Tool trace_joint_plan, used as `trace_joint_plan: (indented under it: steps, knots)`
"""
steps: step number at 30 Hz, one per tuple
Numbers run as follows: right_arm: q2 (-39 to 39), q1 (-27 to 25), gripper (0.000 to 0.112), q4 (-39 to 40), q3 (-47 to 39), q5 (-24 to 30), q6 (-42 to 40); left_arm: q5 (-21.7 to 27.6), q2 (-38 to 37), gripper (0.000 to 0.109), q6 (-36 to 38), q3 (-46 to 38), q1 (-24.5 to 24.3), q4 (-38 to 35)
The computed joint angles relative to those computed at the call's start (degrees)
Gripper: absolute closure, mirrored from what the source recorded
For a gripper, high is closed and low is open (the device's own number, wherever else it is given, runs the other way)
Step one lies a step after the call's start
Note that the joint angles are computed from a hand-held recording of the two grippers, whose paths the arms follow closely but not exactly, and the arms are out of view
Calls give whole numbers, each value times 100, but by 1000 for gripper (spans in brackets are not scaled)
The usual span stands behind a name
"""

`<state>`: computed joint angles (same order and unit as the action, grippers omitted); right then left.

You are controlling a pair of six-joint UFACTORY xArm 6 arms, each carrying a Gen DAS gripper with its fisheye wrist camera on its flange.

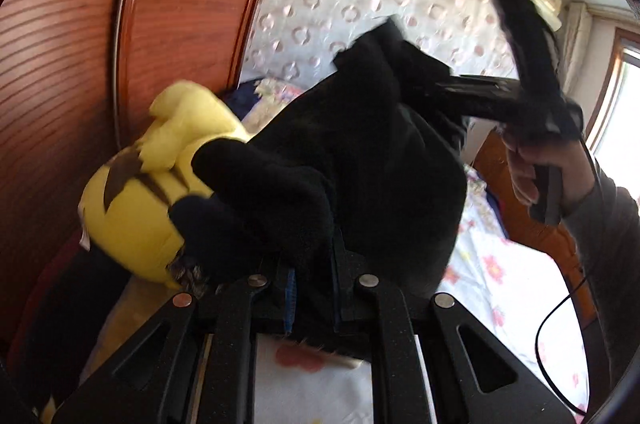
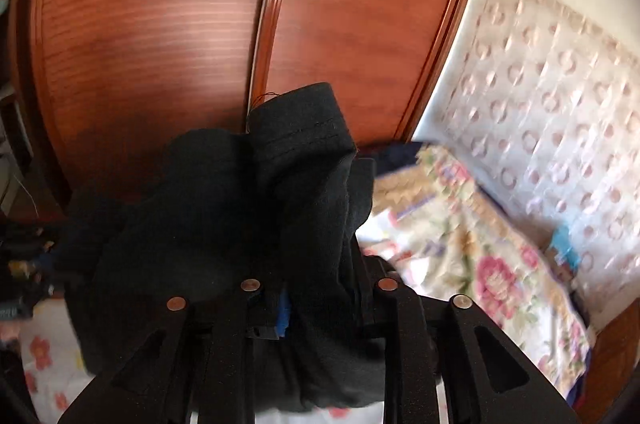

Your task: Fold small clothes

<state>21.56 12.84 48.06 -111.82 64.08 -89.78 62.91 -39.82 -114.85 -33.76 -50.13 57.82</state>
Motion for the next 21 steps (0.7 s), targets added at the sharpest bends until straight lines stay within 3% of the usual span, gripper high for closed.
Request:
trace_joint_plan:
  steps: [1,4,5,7,9,15,19,21]
  knots:
    - [178,89,83,-217,-197,-81,308,2,17,93,34,18,-20,-39]
    - [61,86,71,-215,50,-463,793,731,65,79,210,-168,-487,-45]
    - [-57,37,65,-74,198,-534,852,1020,132,67,248,-279,-668,2]
    - [-384,-133,58,186,593,-627,921,1263,141,55,362,-385,-904,119]
    - [-926,-402,57,503,1289,-747,836,1489,194,28,488,-549,-1166,255]
    - [-3264,-1721,57,1781,4403,-589,-168,1733,635,27,919,-1077,-1653,544]
    - [-4213,-2713,56,2214,5530,-270,-546,1609,1124,27,1161,-1629,-1766,660]
    - [-4701,-3317,51,2382,6023,-19,-597,1601,1383,27,1285,-1897,-1832,710]
